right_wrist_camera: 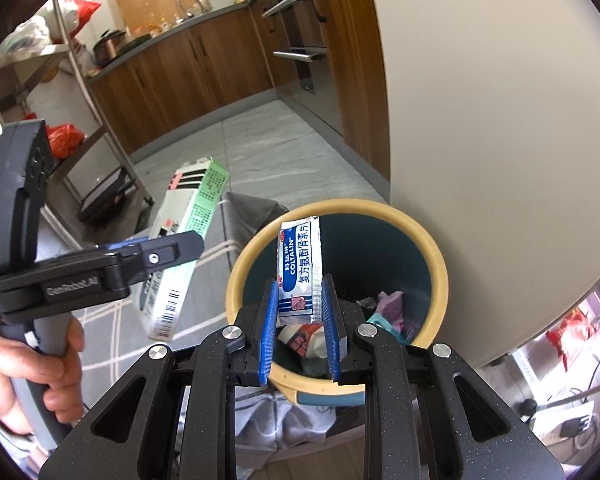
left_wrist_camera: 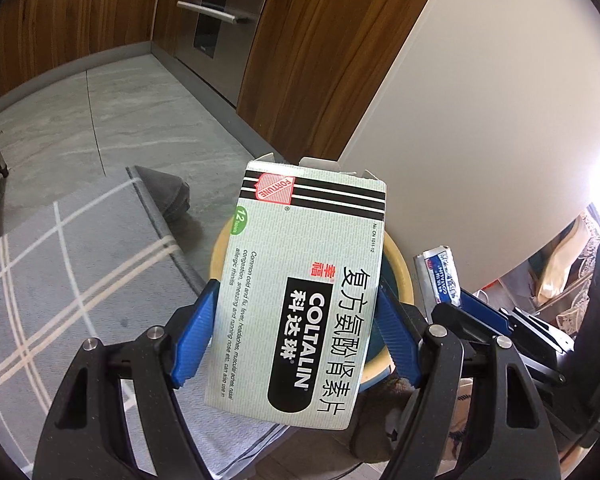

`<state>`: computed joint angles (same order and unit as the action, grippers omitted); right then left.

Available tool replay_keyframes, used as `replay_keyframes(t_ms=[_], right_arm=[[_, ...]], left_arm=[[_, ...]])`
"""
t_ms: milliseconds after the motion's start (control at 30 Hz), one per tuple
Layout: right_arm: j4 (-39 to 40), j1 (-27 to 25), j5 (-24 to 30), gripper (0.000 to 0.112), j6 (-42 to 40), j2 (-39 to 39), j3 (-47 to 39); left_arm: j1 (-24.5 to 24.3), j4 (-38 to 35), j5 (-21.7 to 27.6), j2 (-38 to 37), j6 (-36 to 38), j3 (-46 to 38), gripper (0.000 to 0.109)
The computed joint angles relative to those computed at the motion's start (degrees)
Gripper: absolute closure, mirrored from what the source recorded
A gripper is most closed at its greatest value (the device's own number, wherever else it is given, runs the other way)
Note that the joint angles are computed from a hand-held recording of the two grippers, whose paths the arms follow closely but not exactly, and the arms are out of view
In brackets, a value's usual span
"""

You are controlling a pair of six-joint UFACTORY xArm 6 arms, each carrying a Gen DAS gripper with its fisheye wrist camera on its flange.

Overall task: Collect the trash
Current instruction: 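Carry both boxes over the bin and open both grippers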

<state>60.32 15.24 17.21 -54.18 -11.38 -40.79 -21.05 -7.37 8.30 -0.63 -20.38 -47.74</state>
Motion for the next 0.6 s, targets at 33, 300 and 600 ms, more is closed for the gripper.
replay_keyframes(t_ms=[33,300,600], right_arm=[[0.3,-0.3,0.1,0.089,0.0,0.4,-0.2],[-2.1,-1.0,-0.2,0.089,4.1,5.5,-2.6],[-6.7,-1.7,0.2,0.089,9.0,12.8,-6.5]], left_arm=[[0.1,1.2,0.2,0.5,-1.1,-0.5,0.035],[-0.5,1.9,1.3,6.4,-2.4,-4.7,0.035],[-0.7,0.1,3.0,14.0,-3.5,-11.5,0.034]])
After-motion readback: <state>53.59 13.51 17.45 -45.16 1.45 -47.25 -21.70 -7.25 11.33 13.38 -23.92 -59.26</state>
